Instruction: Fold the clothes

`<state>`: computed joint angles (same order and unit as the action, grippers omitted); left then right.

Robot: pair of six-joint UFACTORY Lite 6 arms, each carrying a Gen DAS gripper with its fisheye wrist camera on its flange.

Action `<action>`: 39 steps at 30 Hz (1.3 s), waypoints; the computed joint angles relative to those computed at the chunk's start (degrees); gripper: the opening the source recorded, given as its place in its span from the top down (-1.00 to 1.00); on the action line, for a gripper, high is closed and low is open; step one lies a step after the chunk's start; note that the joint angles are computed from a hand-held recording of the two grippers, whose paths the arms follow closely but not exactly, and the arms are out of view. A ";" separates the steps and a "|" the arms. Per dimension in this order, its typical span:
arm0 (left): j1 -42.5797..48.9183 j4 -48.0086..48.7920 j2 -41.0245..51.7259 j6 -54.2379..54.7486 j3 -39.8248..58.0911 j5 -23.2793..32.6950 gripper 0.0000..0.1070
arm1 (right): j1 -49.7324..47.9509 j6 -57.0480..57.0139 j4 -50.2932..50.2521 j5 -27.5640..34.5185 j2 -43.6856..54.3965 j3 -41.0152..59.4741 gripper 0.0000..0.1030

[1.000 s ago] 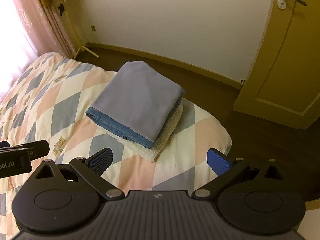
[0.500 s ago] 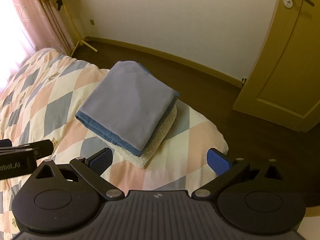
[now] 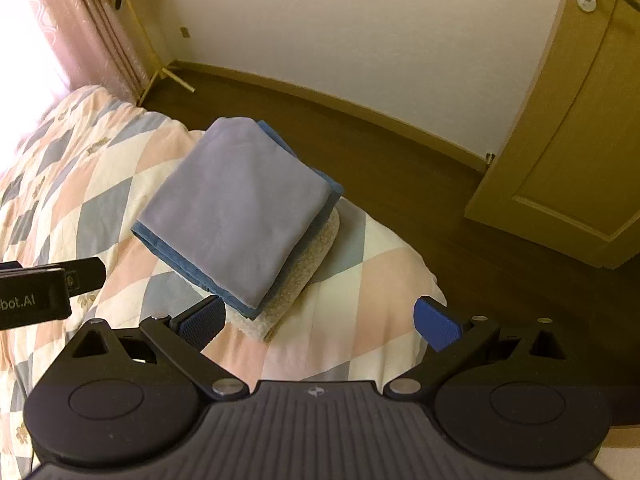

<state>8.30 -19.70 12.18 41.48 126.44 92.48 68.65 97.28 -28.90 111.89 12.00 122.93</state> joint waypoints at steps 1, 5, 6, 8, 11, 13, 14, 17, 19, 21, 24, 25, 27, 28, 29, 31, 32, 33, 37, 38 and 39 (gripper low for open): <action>-0.41 0.22 0.05 -0.37 -0.16 -0.25 -0.91 | -0.38 -0.23 0.27 -0.57 -0.61 -1.01 -1.00; -1.75 1.06 0.29 -1.13 -0.52 -1.16 -0.91 | -2.08 -1.31 1.50 -3.09 -2.91 -4.78 -1.00; -2.00 1.28 0.40 -1.24 -0.53 -1.36 -0.91 | -2.54 -1.79 1.72 -3.58 -3.18 -5.26 -1.00; -2.57 1.90 0.73 -1.66 -0.54 -1.95 -0.91 | -3.61 -2.95 2.17 -4.59 -3.66 -6.14 -1.00; -3.27 2.77 1.20 -2.35 -0.75 -2.86 -0.91 | -5.08 -4.51 2.81 -6.00 -3.98 -6.83 -1.00; -3.74 3.32 1.57 -2.82 -0.78 -3.39 -0.90 | -6.10 -5.66 3.30 -7.09 -4.09 -7.38 -1.00; -3.99 3.60 1.81 -3.07 -0.71 -3.61 -0.90 | -6.60 -6.20 3.60 -7.63 -4.21 -7.73 -1.00; -4.92 4.61 2.61 -4.02 -0.24 -3.98 -0.91 | -7.94 -7.65 4.50 -9.13 -4.65 -8.92 -1.00; -5.69 5.41 3.10 -4.82 0.08 -4.11 -0.90 | -8.67 -8.45 5.05 -9.98 -5.09 -9.89 -1.00; -6.61 6.26 3.16 -5.56 -0.17 -4.46 -0.90 | -9.38 -9.21 5.54 -10.64 -5.82 -11.03 -1.00; -7.90 7.21 2.74 -6.53 -1.43 -5.35 -0.90 | -10.29 -9.86 6.21 -11.59 -7.46 -13.49 -1.00; -8.31 7.42 2.58 -6.81 -1.92 -5.63 -0.91 | -10.59 -10.07 6.44 -11.90 -8.00 -14.29 -1.00; -9.36 7.97 2.02 -7.50 -3.22 -6.27 -0.91 | -11.23 -10.56 6.83 -12.46 -9.35 -16.11 -1.00; -9.89 8.29 1.66 -7.78 -4.06 -6.75 -0.91 | -11.53 -10.79 7.00 -12.73 -9.99 -16.97 -1.00; -10.55 8.63 1.30 -8.10 -4.94 -7.29 -0.90 | -11.84 -11.01 7.14 -12.96 -10.61 -17.75 -1.00; -11.75 9.17 0.72 -8.90 -6.24 -7.93 -0.91 | -12.46 -11.43 7.40 -13.49 -11.83 -19.29 -1.00; -12.35 9.43 0.48 -9.31 -6.81 -8.22 -0.91 | -12.74 -11.61 7.52 -13.83 -12.45 -20.08 -1.00; -12.91 9.67 0.37 -9.74 -7.20 -8.42 -0.91 | -13.07 -11.88 7.65 -14.12 -13.03 -20.78 -1.00; -15.07 10.81 0.07 -11.20 -8.53 -9.40 -0.91 | -14.34 -12.92 8.23 -15.10 -15.30 -23.55 -1.00; -15.53 11.08 0.14 -11.53 -8.61 -9.64 -0.91 | -14.65 -13.11 8.35 -15.28 -15.82 -24.14 -1.00; -15.99 11.36 0.22 -11.85 -8.67 -9.87 -0.91 | -14.96 -13.23 8.50 -15.43 -16.27 -24.70 -1.00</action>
<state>-7.69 -8.34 12.40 29.63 117.76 82.61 53.69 84.05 -20.40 96.45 -4.27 98.23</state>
